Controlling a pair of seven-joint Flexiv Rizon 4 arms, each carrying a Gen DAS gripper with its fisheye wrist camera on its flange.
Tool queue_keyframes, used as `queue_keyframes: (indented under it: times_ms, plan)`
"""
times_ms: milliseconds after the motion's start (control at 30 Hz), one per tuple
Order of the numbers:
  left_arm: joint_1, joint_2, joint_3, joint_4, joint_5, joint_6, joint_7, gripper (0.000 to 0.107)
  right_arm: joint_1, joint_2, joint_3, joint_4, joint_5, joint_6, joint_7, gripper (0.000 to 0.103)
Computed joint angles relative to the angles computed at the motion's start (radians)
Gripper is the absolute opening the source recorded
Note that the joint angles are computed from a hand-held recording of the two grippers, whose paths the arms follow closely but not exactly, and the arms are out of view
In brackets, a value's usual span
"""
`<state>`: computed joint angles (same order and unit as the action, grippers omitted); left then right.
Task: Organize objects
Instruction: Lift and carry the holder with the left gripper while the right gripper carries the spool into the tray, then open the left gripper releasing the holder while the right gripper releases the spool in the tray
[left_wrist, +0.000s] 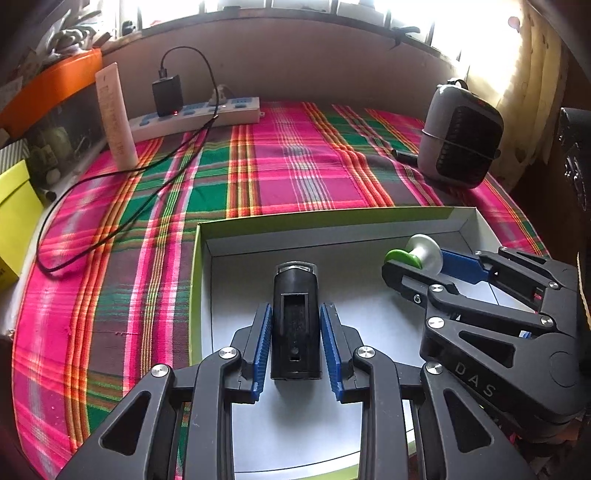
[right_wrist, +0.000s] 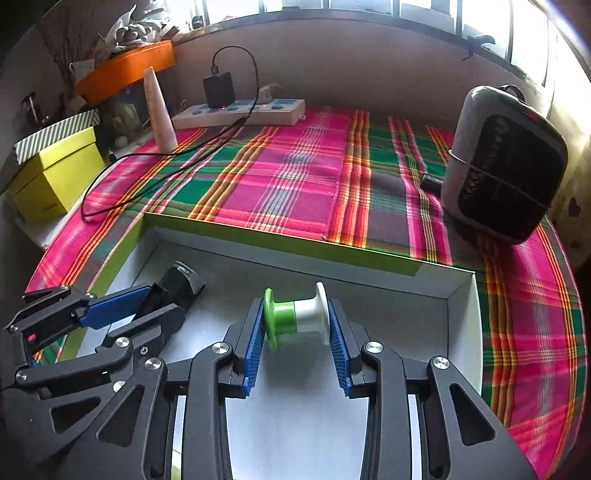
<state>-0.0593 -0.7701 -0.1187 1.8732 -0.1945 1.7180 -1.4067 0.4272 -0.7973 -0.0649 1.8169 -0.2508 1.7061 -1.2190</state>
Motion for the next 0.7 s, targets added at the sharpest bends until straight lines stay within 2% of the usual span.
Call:
queue_keyframes:
  times_ms: [433, 533, 700]
  plan:
    - [-0.005, 0.005, 0.011, 0.002, -0.002, -0.003, -0.008, 0.026, 0.028, 0.0, -0.033, 0.003, 0.007, 0.0, 0.013, 0.035]
    - [-0.018, 0.008, 0.025, 0.006, -0.004, 0.004, -0.014, 0.028, 0.02, 0.005, -0.025, 0.011, 0.011, 0.009, 0.012, 0.05]
    - [-0.018, 0.02, 0.027, 0.028, 0.0, 0.038, -0.026, 0.033, 0.049, 0.015, -0.057, 0.034, 0.031, 0.033, 0.017, 0.052]
